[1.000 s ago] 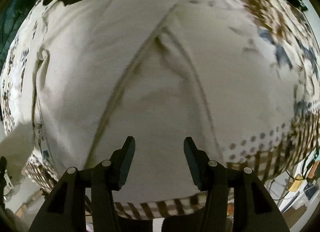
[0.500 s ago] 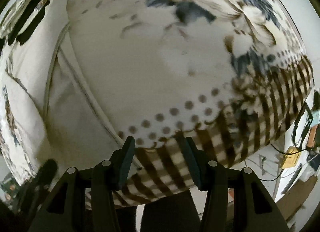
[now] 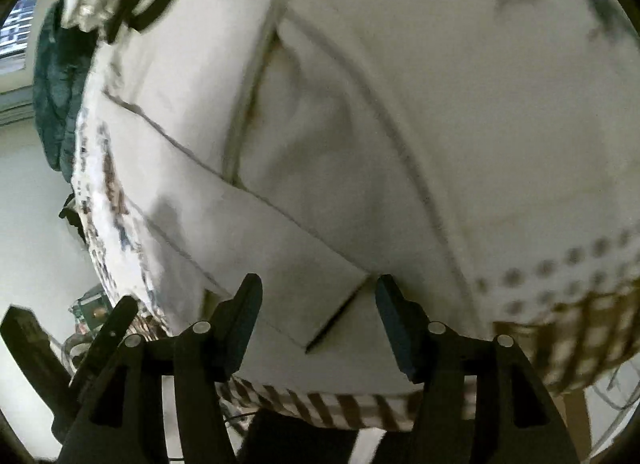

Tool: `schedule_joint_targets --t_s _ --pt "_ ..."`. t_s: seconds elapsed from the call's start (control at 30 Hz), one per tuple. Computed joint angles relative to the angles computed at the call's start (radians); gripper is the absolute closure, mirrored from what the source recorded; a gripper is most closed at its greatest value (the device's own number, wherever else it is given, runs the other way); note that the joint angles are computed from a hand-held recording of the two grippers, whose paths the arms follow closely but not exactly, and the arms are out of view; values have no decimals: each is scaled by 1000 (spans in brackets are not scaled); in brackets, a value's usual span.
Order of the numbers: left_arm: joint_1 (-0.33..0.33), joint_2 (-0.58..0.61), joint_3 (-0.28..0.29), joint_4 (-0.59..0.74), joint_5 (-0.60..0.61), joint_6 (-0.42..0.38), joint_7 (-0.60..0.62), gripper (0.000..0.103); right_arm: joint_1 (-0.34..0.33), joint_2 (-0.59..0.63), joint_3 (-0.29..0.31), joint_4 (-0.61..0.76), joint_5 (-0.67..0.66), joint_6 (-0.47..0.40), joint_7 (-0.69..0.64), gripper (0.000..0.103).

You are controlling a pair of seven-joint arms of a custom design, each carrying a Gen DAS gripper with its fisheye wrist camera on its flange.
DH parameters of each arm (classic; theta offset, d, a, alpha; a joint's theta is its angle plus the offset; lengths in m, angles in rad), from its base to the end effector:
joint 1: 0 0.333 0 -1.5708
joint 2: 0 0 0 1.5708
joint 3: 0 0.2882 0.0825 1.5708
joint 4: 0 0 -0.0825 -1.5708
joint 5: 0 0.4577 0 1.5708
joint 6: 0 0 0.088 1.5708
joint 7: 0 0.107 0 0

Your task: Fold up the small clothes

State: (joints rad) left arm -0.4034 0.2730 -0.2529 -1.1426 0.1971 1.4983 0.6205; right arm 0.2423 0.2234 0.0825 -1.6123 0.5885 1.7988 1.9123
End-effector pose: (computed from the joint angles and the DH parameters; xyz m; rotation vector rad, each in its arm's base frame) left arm 0.5768 -0.3816 0.6468 -2.4495 1.7516 -0.1380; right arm 0.6452 0.2627 0.4604 -1.8157 2.1457 0.7890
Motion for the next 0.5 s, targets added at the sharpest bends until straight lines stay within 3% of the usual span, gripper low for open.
schedule_joint_targets --t_s 0.03,0.07,0.2,0.37,0.47,0.5 --pt "7 -31 3 -41 -8 -5 -11 16 6 21 -2 25 -27 6 14 84" --pt "12 -54 2 -75 -17 -2 -19 16 10 15 -7 14 -60 7 19 100" --pt "43 -158 -3 -214 -79 16 -56 16 1 -107 -27 -92 -138 14 31 100" --pt "54 -213 -17 -295 -123 29 -84 16 -35 -212 -56 -150 -201 -52 -22 100" --pt "53 -195 -22 -287 -133 34 -101 17 -40 -177 -55 -77 -263 -131 -50 100" --pt "52 -197 -24 -286 -130 42 -105 17 -37 -145 -50 -34 -269 -164 -48 94"
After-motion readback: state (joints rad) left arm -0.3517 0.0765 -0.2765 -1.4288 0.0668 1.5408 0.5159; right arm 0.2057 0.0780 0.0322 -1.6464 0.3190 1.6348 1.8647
